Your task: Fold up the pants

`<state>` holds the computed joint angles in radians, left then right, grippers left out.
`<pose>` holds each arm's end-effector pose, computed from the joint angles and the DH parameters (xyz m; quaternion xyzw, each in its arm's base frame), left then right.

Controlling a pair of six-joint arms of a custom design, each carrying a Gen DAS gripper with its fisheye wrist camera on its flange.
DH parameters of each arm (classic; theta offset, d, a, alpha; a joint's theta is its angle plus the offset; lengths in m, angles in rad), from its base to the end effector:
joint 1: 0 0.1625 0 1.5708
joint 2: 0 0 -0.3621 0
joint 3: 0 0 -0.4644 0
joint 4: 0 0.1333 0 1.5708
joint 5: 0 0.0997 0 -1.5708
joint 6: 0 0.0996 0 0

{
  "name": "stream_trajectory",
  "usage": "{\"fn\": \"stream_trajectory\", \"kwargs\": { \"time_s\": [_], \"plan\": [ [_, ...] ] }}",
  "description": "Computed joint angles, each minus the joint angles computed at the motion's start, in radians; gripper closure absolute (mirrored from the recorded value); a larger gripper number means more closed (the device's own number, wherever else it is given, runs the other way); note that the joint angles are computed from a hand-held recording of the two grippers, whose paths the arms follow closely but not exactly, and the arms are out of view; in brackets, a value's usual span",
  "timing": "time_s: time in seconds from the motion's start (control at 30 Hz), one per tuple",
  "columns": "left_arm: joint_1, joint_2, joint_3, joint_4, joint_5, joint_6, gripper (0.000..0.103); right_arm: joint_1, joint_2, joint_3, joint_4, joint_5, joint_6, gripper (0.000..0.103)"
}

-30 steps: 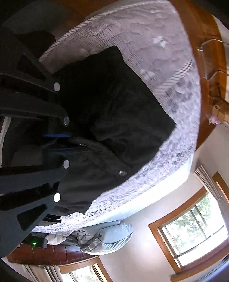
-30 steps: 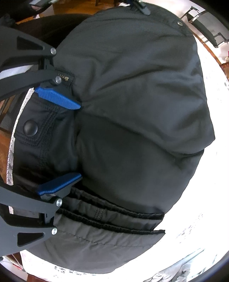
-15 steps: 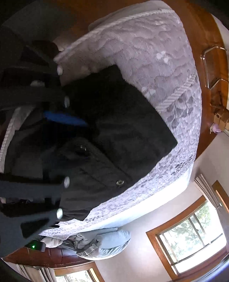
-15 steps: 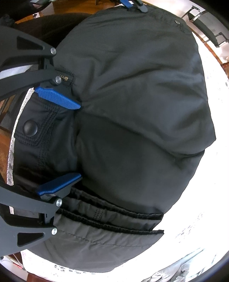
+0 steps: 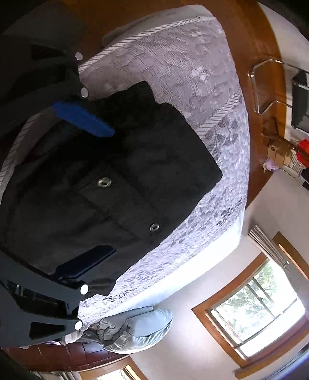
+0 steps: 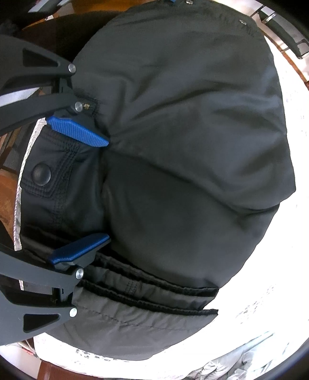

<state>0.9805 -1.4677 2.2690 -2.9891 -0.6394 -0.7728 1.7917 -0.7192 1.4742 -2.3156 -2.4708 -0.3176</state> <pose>-0.0879 -0.5142 0.1983 -0.2134 0.8354 -0.4802 0.1613 0.2094 -0.6803 0.0199 0.2417 -0.8674 -0.0256 0.4342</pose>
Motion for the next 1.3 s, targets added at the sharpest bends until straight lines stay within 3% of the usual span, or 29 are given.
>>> {"fn": "stream_trajectory", "kwargs": {
  "time_s": [0.07,0.17,0.23,0.4,0.5,0.6,0.87,1.03,1.1,1.23,1.3],
  "plan": [
    [-0.006,-0.003,-0.008,0.056,0.024,-0.002,0.017,0.008,0.011,-0.008,0.009,-0.012,0.009,0.027],
    [-0.063,-0.028,0.020,0.095,0.161,-0.024,0.019,0.013,0.021,-0.015,0.019,-0.021,0.020,0.026],
    [-0.071,-0.040,0.028,0.093,0.176,-0.030,0.018,0.015,0.030,-0.022,0.021,-0.028,0.023,0.023],
    [-0.031,-0.063,0.030,0.244,0.206,-0.258,0.016,0.015,0.044,-0.030,0.017,-0.029,0.028,0.022],
    [0.019,-0.035,0.012,0.189,0.133,-0.220,0.014,0.015,0.053,-0.037,0.022,-0.028,0.035,0.022],
    [0.016,0.012,0.003,0.096,0.178,-0.160,0.011,0.007,0.060,-0.045,0.024,-0.034,0.022,0.021],
    [0.022,0.079,-0.066,0.162,0.229,-0.226,0.005,0.004,0.077,-0.064,0.046,-0.047,0.034,0.018],
    [0.023,0.107,-0.062,0.041,0.235,-0.180,0.006,-0.006,0.081,-0.068,0.042,-0.048,0.029,0.017],
    [0.019,0.103,-0.051,0.003,0.238,-0.158,0.014,-0.012,0.081,-0.067,0.035,-0.049,0.016,0.017],
    [0.019,0.106,-0.040,-0.093,0.228,-0.088,0.051,-0.019,0.085,-0.075,0.039,-0.045,0.027,0.016],
    [0.034,0.101,-0.042,-0.122,0.189,-0.072,0.054,-0.023,0.089,-0.080,0.041,-0.047,0.029,0.015]
  ]
}}
